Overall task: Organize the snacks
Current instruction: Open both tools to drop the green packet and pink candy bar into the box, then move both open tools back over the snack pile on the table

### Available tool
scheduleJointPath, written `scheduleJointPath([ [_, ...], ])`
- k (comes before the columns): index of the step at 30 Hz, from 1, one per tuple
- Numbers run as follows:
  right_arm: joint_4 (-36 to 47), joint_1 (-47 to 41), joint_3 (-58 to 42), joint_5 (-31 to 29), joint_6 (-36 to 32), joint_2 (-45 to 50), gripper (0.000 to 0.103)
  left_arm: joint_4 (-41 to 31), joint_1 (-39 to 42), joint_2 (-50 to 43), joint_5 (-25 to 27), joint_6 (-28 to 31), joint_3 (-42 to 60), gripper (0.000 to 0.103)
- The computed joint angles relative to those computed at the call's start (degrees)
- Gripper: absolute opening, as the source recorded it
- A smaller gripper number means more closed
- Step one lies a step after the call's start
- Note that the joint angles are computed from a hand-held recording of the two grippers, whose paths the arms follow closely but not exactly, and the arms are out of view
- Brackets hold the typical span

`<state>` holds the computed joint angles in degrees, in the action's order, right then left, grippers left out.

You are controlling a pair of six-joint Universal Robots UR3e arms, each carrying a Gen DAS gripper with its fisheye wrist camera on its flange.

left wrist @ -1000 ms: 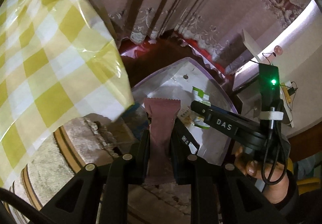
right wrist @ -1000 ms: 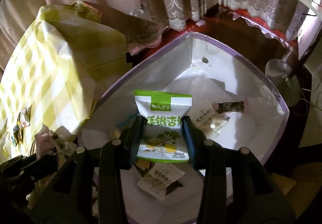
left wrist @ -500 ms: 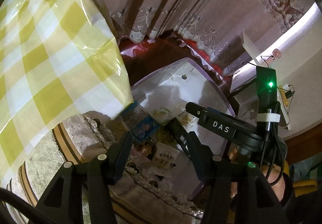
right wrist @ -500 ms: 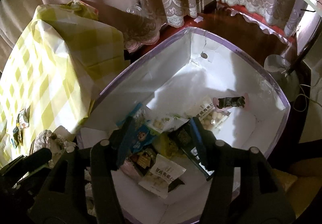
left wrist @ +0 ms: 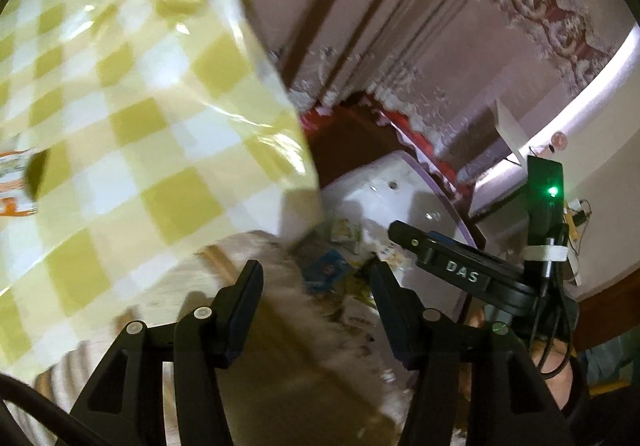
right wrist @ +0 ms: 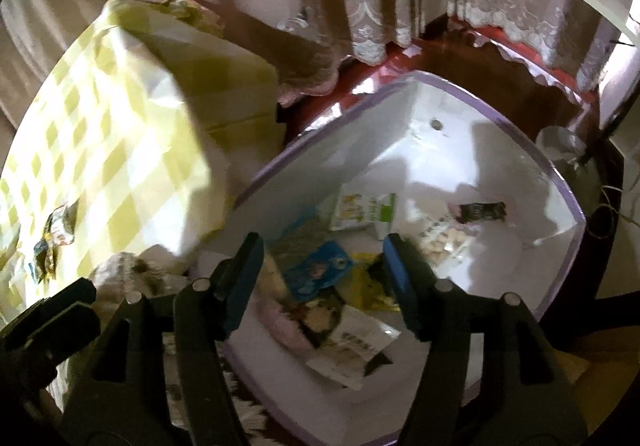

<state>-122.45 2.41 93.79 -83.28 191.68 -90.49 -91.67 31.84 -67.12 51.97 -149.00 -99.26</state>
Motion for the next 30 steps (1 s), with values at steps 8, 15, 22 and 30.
scheduleJointPath([
  [8,0.3,8.7,-7.3,-0.4,3.1,4.8,0.069,-22.5,28.5,8.0,-2.7,23.0,2.4,0.057],
  [15,1.6,16.8,-18.2,-1.3,6.4,11.9,0.072,-33.2,53.9,7.7,-1.1,41.5,5.2,0.057],
  [22,3.9,24.2,-31.4,-1.2,9.0,21.7,0.072,-20.7,62.2,2.9,-1.8,43.8,4.2,0.057],
  [30,13.6,31.9,-58.9,-3.7,10.2,39.7,0.073,8.6,54.5,-3.0,1.3,38.6,-2.2,0.057],
])
